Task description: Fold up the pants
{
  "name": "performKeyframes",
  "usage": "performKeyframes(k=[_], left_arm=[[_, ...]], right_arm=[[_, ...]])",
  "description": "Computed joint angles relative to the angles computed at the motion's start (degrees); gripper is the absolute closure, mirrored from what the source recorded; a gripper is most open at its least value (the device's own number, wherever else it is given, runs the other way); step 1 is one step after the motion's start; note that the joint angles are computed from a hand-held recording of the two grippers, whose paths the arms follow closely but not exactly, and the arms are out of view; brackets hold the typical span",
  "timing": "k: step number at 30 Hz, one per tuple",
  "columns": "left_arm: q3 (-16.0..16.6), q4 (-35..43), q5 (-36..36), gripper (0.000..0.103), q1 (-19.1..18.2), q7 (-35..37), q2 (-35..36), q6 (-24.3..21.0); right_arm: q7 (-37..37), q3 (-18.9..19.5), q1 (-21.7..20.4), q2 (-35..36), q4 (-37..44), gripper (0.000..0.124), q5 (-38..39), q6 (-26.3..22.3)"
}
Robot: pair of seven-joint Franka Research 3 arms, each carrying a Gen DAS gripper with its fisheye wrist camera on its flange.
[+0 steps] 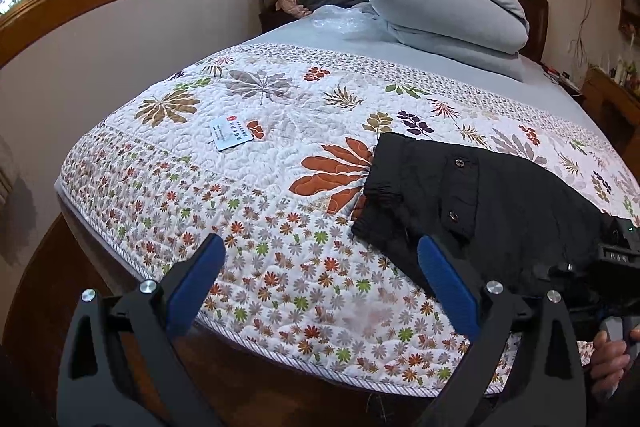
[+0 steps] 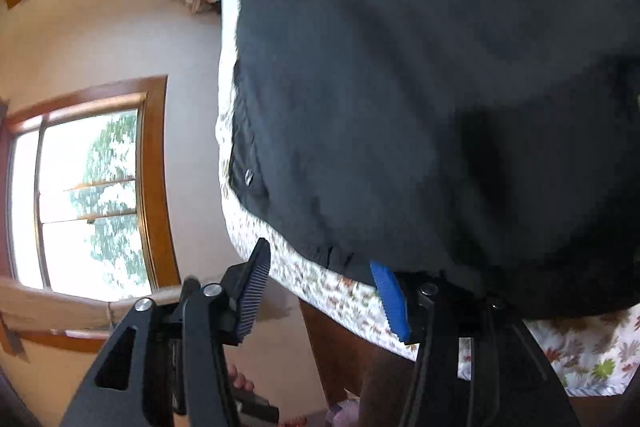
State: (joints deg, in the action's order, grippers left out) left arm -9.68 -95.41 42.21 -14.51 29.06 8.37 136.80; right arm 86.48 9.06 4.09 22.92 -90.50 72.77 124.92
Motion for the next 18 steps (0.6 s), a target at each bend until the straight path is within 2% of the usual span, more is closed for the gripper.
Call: performKeyframes(k=[5, 7, 8, 9, 12, 18], left_arm=[[-0.13, -0.21, -0.48, 0.006, 0.06, 0.25, -0.15, 0.19], [-0.23, 0.22, -0.72, 0.005, -0.01, 1.20, 0.25, 0.05], [-0.23, 0.66, -0.69, 0.005, -0.13, 1.49, 0.58, -0.26], [-0.20, 1.03, -0.67, 0.005, -0.24, 1.59, 0.86, -0.41], [-0.06, 2.33, -1.37, 0.005, -0.34, 2.14, 1.93, 0.53], [0.47, 6.84, -0.81, 0.005, -1.71, 4.63, 5.15, 1.19]], right_arm=[[-1.01, 0.85, 0.86, 2.14, 3.29, 0.069, -0.37, 1.98], [-2.32, 0.97, 1.25, 2.15, 3.52, 0.083, -1.68, 2.51], [-2.72, 1.23, 1.12, 2.49, 3.73, 0.100, -1.65, 1.97], [-2.93, 1.49, 0.77, 2.26, 3.15, 0.109, -0.89, 1.71], [-5.61, 1.85, -0.31, 0.59, 0.65, 0.116, 1.78, 0.41], [-11.15, 0.86, -0.86, -2.70, -1.65, 0.118, 4.16, -3.78]])
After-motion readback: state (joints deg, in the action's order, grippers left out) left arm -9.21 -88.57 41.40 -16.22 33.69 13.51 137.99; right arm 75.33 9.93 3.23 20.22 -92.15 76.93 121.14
